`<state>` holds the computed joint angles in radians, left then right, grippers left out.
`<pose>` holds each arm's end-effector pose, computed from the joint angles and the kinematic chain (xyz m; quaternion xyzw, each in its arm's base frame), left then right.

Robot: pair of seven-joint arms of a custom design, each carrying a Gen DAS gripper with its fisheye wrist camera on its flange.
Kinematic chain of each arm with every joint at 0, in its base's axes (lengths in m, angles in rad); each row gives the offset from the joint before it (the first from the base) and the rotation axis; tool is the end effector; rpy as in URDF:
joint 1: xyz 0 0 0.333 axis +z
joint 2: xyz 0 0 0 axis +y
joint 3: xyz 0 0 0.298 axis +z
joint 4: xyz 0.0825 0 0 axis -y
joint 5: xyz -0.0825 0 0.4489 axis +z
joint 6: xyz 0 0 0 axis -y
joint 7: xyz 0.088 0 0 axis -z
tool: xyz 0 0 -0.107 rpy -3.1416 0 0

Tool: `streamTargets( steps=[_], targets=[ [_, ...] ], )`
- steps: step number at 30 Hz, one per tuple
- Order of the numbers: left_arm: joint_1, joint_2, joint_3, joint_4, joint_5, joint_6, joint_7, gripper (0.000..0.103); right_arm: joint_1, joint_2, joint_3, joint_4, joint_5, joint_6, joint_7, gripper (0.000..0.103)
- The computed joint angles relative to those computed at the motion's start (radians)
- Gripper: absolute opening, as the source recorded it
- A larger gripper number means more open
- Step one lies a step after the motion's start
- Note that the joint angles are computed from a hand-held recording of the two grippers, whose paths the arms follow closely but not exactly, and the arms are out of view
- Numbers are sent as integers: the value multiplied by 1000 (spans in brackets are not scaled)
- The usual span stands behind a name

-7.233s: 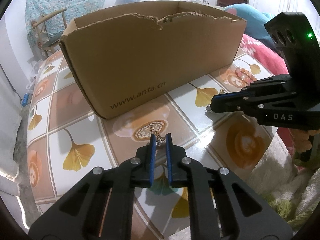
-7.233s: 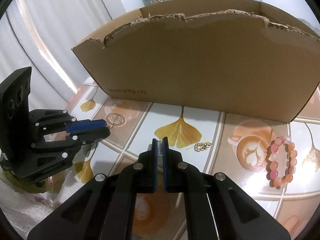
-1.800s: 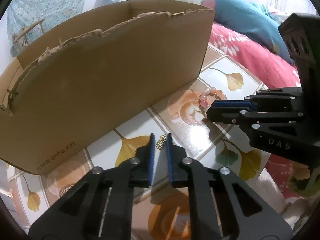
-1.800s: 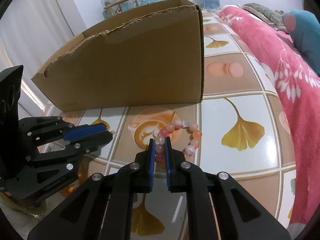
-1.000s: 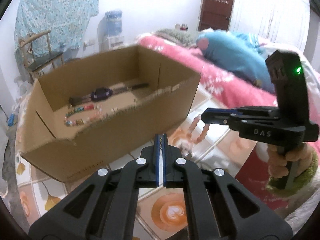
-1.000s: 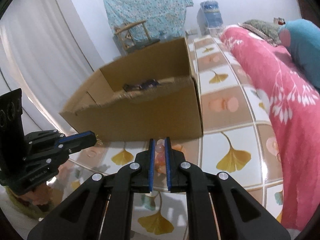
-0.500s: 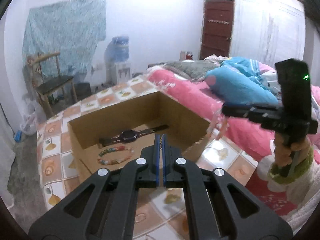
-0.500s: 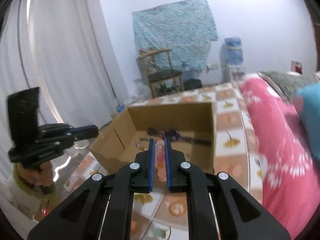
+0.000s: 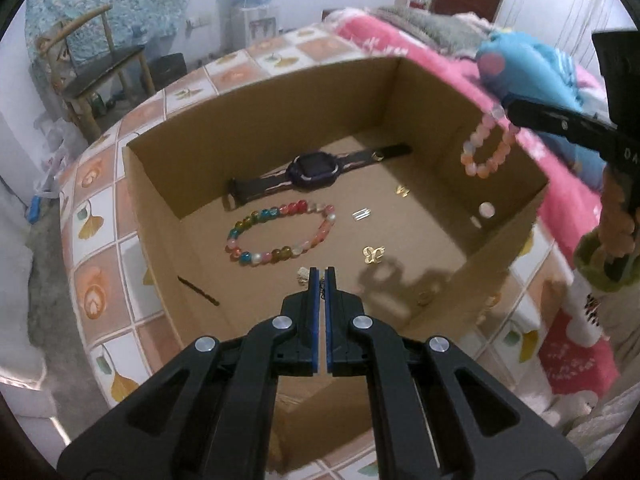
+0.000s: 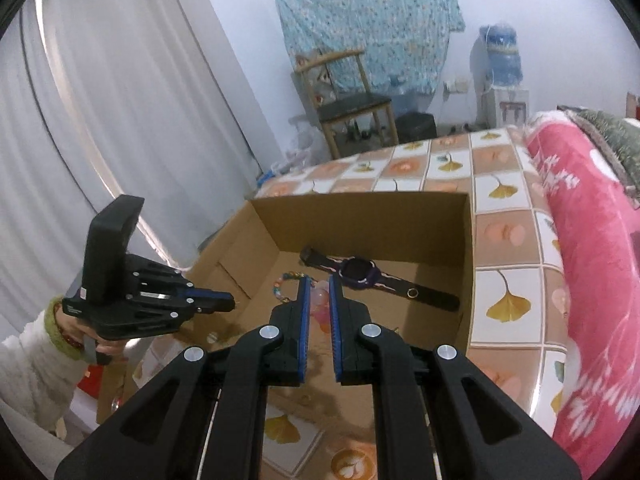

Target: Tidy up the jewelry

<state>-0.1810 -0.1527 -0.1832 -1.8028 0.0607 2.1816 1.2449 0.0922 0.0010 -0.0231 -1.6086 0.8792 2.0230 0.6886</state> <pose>0.5786 -0.2258 0.6376 -0.6594 0.7038 -0.2182 0.1494 0.6543 0.0899 0.6542 -0.8120 0.3685 -0.0199 0.4522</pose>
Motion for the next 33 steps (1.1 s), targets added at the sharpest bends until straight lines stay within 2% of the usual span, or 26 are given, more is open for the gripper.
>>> streamTargets(
  steps=[3, 6, 8, 13, 14, 16, 17, 19, 24, 31, 33],
  targets=[
    [1, 9, 1, 15, -2, -28, 12, 3, 0, 39, 4, 39, -20, -10, 17, 10],
    [5, 10, 2, 23, 2, -38, 3, 12, -5, 66, 11, 68, -34, -18, 36, 10],
    [6, 0, 2, 16, 5, -36, -1, 14, -10, 70, 14, 74, -42, -25, 46, 10],
    [9, -53, 6, -33, 10, 15, -23, 17, -13, 77, 20, 90, -73, -31, 71, 10],
    [9, -72, 7, -52, 10, 37, -28, 20, -13, 82, 21, 98, -81, -39, 80, 10],
    [8, -111, 5, -92, 19, 82, -47, 32, -13, 92, 23, 115, -100, -53, 98, 10],
    [8, -134, 2, -118, 27, 112, -61, 36, -13, 102, 23, 131, -116, -74, 115, 10],
    [9, -174, -4, -160, 51, 159, -98, 61, -14, 130, 26, 173, -139, -125, 150, 10],
    [10, -273, -9, -264, 94, 235, -175, 74, -23, 237, 43, 318, -191, -295, 257, 10],
    [6, -378, 10, -392, 82, 317, -280, 76, 9, 339, 56, 454, -366, -432, 388, 10],
    [4, -401, 13, -421, 80, 328, -296, 76, 13, 330, 53, 441, -405, -424, 402, 11]
  ],
)
